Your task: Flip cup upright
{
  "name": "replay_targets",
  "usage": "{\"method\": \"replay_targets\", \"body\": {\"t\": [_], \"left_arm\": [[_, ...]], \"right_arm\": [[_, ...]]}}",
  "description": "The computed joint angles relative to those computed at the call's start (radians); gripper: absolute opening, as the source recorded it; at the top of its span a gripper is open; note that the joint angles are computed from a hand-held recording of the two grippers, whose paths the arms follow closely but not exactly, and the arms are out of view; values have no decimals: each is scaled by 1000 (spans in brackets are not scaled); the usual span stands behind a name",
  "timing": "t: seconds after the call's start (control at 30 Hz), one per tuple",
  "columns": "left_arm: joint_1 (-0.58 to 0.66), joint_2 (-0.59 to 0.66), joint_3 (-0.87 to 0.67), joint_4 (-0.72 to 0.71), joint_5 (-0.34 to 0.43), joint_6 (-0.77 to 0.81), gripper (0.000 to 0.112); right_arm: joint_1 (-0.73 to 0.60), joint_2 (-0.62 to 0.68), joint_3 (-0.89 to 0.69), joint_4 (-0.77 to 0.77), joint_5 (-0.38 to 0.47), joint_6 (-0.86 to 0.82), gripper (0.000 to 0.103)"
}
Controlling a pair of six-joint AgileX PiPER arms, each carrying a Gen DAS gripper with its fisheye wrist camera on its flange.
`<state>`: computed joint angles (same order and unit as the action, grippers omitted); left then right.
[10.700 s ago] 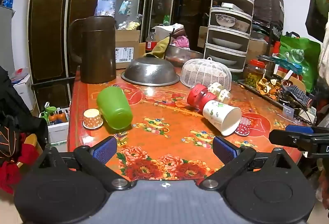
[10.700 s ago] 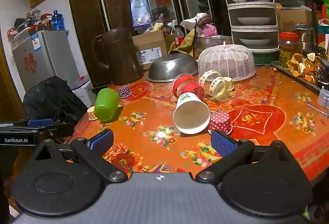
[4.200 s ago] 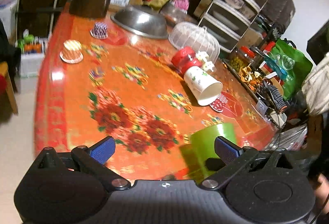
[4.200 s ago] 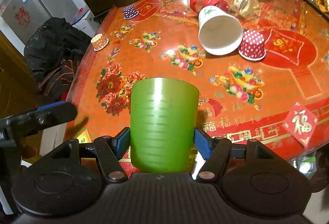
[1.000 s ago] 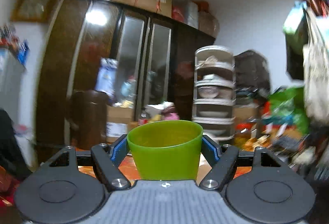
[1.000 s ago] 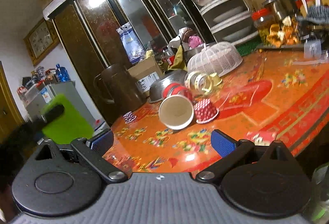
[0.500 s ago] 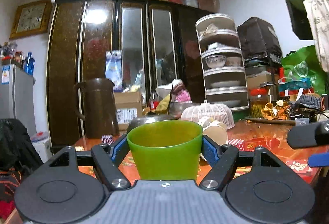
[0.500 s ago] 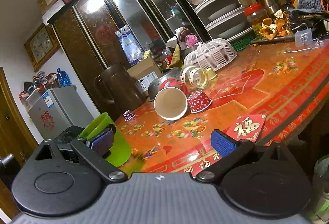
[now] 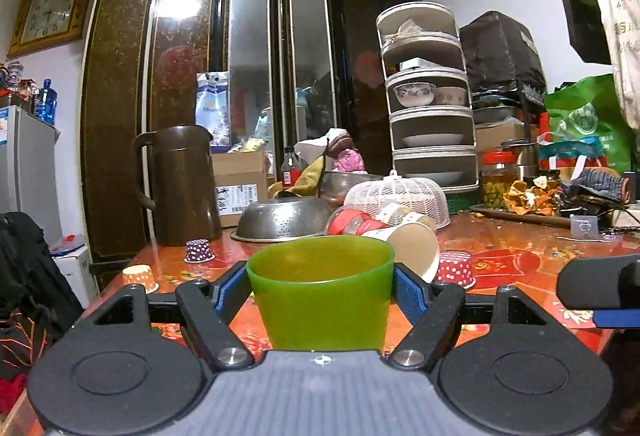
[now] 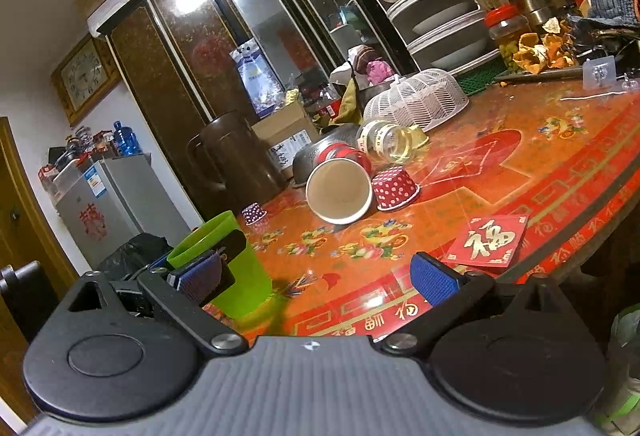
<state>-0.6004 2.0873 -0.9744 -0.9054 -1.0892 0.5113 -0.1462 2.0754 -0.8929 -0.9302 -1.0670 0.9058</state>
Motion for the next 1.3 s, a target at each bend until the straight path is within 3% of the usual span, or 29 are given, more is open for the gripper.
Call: {"method": "replay_targets", "body": {"t": [0.03,0.1,0.33,0.47,0.57,0.6,0.67,0.73,0.8,0.87,0.97,1.07,1.17,1.3], "left_arm": [[5,-6,2,11,14,-3,91],[7,-14,1,11,29,-6,96],[34,-43,-7,32,148,33,101],[27,-65,29,-11,145,67,101],[32,-139,150,-1,126,12,101],[44,-190,190,-1,155,-3,101],[89,-331,225,-60,318,89,101],[153,-471,222,-172,516,289,101],[198,-578,221,-288,633,472,101],[214,-678,249,-333,679,556,101],[222,-760,254,-467,725,699,101],[240,-788,229,-634,781,875,101],[253,-795,214,-685,825,923,101],[239,-765,173,-787,821,1014,101]], "right_arm": [[1,0,0,-1,-1,-1,102],[4,-2,0,-1,0,0,102],[6,-14,7,4,5,-9,102],[13,-28,14,15,14,-14,102],[28,-62,26,33,51,-39,102],[40,-84,35,46,74,-63,102],[75,-136,45,68,133,-112,102],[130,-215,46,94,252,-168,102],[183,-296,53,142,351,-228,102],[214,-359,30,80,449,-147,102],[239,-428,-16,-194,563,126,102],[295,-475,-29,-294,696,199,102],[281,-467,-47,-365,686,272,102],[258,-428,-97,-484,658,416,102]]}}
